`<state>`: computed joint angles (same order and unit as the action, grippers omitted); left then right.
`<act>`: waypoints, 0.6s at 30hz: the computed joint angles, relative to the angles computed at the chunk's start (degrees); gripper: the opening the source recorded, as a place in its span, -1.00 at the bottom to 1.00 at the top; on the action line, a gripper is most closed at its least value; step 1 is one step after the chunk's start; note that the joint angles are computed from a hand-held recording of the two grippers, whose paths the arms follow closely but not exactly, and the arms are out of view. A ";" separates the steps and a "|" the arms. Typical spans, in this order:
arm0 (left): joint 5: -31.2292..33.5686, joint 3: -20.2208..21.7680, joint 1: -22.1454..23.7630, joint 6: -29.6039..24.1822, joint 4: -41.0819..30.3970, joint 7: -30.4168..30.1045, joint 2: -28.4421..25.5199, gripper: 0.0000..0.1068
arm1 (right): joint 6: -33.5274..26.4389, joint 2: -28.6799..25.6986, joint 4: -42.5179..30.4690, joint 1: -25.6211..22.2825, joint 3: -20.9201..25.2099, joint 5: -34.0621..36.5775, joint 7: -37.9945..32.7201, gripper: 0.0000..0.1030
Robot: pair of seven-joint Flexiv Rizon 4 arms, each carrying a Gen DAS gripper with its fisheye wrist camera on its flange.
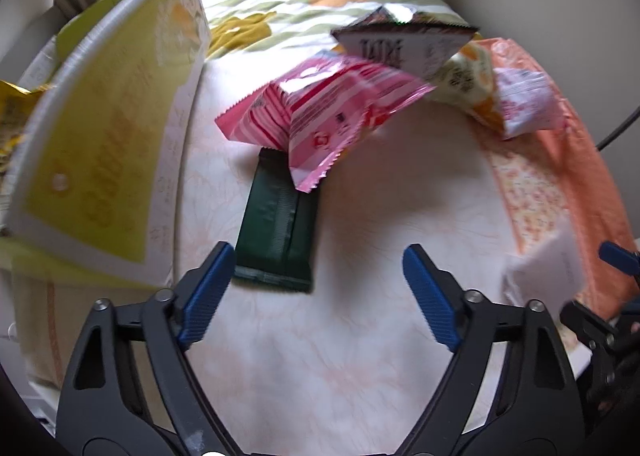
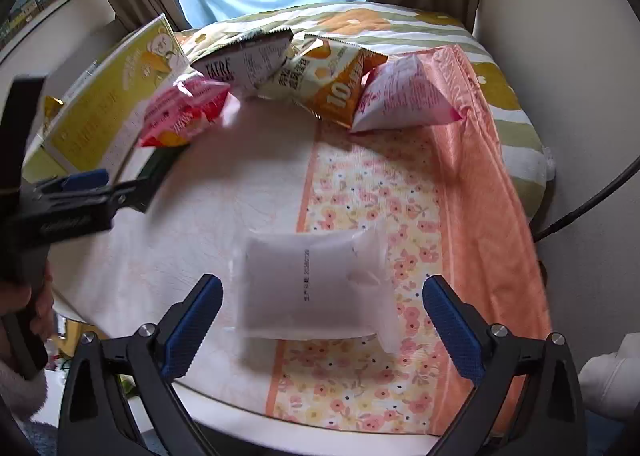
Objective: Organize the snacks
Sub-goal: 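Move both open tools back over the dark green packet and white bag, then grasp the dark green packet with the left tool while the right tool grasps the plain white bag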
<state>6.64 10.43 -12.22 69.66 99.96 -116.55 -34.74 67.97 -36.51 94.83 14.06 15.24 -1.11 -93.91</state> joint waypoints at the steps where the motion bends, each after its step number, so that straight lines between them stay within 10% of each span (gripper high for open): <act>1: -0.02 0.02 0.19 0.13 -0.14 0.00 -0.43 0.44 | 0.42 -0.33 0.04 0.20 -0.20 -0.15 -0.01 0.94; 18: -1.75 -0.11 2.51 3.27 -2.08 2.98 -4.64 0.39 | 1.74 -3.70 -0.86 0.36 0.54 -0.83 0.42 0.94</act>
<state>4.89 10.32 -9.72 72.93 97.88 -113.57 -39.38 69.71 -40.20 93.98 14.41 15.78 -1.94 -93.49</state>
